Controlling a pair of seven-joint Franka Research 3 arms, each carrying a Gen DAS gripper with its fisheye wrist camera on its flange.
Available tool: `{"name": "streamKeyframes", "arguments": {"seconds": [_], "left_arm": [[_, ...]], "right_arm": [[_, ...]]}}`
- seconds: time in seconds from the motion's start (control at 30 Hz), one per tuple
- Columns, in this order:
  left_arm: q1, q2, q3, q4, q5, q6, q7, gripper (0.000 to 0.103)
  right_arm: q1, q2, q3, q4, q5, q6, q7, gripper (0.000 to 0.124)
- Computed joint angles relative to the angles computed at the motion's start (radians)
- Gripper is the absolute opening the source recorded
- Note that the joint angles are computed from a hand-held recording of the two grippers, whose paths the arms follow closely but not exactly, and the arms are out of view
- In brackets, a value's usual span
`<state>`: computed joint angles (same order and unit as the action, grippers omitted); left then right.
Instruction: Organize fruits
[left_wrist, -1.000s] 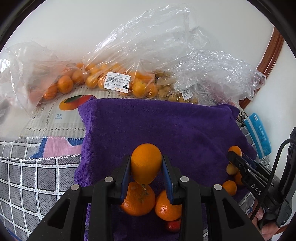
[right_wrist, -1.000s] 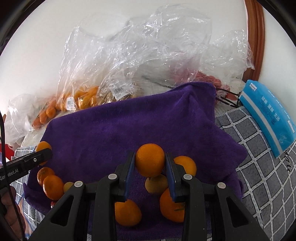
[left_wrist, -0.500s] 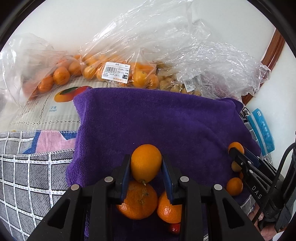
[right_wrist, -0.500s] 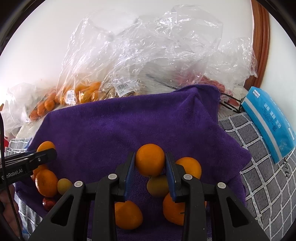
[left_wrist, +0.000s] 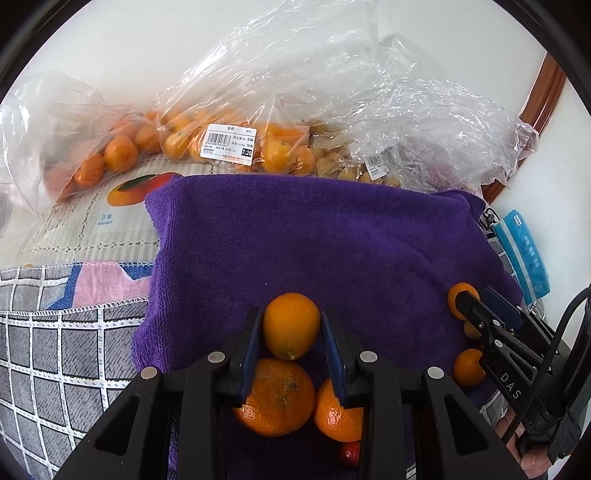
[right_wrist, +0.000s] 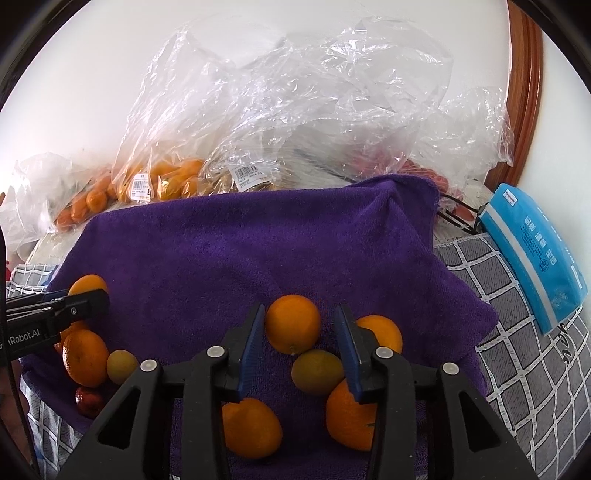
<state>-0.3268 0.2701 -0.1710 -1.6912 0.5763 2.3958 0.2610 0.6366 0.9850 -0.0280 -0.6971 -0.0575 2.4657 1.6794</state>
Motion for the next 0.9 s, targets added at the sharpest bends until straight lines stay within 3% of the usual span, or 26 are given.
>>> {"name": "streamKeyframes", "arguments": {"seconds": [0.2, 0.4, 0.5, 0.73, 0.9], "left_arm": [[-0.005, -0.016, -0.003, 0.002, 0.003, -0.008, -0.003, 0.037], [-0.034, -0.059, -0.010, 0.002, 0.072, -0.061, -0.060, 0.048], [-0.047, -0.095, -0.027, -0.009, 0.098, -0.098, -0.084, 0.051], [-0.083, -0.171, -0.078, -0.029, 0.152, -0.210, -0.144, 0.061], [-0.113, -0.205, -0.117, -0.024, 0.171, -0.289, -0.171, 0.062]], "right_arm": [[0.004, -0.056, -0.003, -0.076, -0.011, 0.009, -0.010, 0.047], [0.009, -0.195, -0.003, -0.266, -0.028, 0.094, 0.005, 0.056], [0.015, -0.290, -0.008, -0.387, -0.044, 0.134, 0.030, 0.064], [-0.013, -0.504, 0.025, -0.645, -0.052, 0.179, 0.062, 0.064], [-0.061, -0.626, 0.071, -0.790, -0.002, 0.219, 0.074, 0.064]]}}
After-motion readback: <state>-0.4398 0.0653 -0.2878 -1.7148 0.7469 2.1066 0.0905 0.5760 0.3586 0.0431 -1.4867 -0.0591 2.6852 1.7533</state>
